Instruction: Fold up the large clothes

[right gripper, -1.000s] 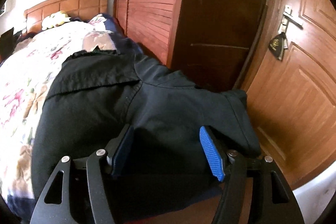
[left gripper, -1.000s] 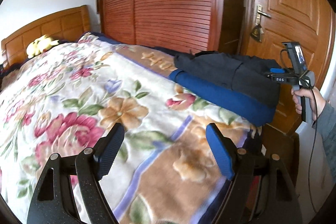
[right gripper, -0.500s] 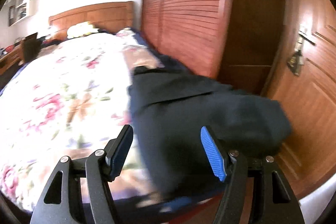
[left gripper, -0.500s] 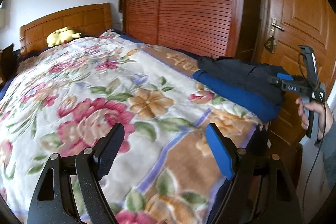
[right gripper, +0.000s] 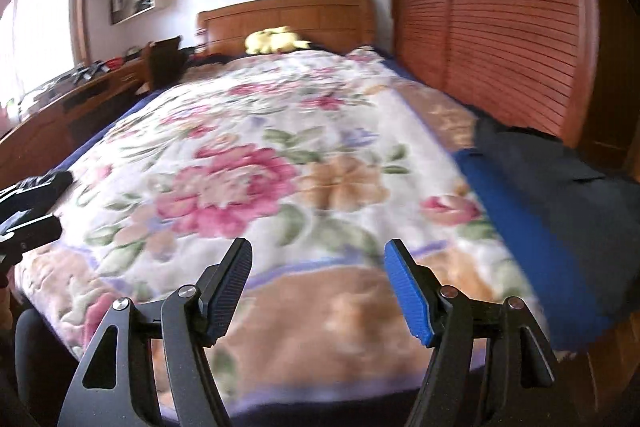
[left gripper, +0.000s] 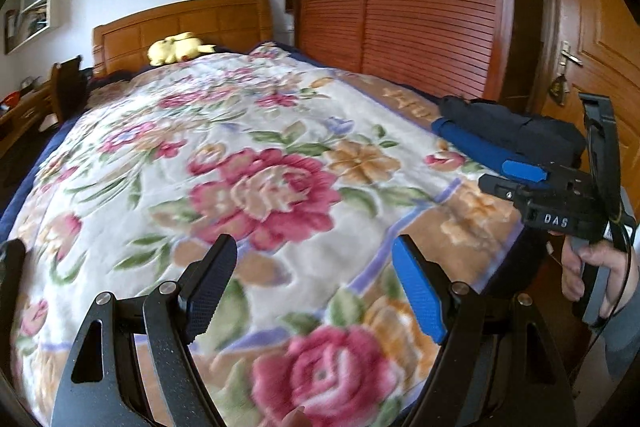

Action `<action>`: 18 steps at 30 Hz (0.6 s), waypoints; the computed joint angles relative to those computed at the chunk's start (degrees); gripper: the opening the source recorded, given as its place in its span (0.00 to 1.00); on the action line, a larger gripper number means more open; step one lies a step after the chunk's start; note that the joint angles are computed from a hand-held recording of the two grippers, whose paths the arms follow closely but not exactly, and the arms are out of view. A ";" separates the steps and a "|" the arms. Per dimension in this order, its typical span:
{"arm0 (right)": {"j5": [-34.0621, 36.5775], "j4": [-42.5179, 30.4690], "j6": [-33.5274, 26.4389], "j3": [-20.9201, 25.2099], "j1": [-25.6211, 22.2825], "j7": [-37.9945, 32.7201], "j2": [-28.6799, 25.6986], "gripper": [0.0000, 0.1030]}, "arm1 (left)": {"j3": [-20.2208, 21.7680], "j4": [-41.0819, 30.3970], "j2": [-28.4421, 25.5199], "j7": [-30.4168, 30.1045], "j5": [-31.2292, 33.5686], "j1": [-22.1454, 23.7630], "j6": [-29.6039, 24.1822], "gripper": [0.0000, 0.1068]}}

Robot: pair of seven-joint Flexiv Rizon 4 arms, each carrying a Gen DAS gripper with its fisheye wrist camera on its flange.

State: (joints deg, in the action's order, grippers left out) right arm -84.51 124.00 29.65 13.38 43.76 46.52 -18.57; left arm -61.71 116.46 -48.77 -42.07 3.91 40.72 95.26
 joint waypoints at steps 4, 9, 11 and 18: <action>-3.60 -2.47 3.05 -1.31 -0.39 -0.52 -2.92 0.68 | 2.02 0.50 -0.18 -0.48 1.21 0.52 3.16 0.75; -6.36 -5.95 6.61 -3.05 -0.72 -2.27 -6.65 0.68 | 4.05 0.06 -0.90 -3.26 1.35 1.33 3.98 0.75; -7.22 -8.05 7.96 -3.87 -0.63 -3.22 -8.54 0.68 | 3.75 0.02 -1.79 -4.12 1.49 2.34 3.69 0.75; -12.54 -11.48 11.69 -6.20 -1.02 -0.72 -12.28 0.68 | 4.82 1.87 -0.86 -7.38 2.74 5.29 5.69 0.75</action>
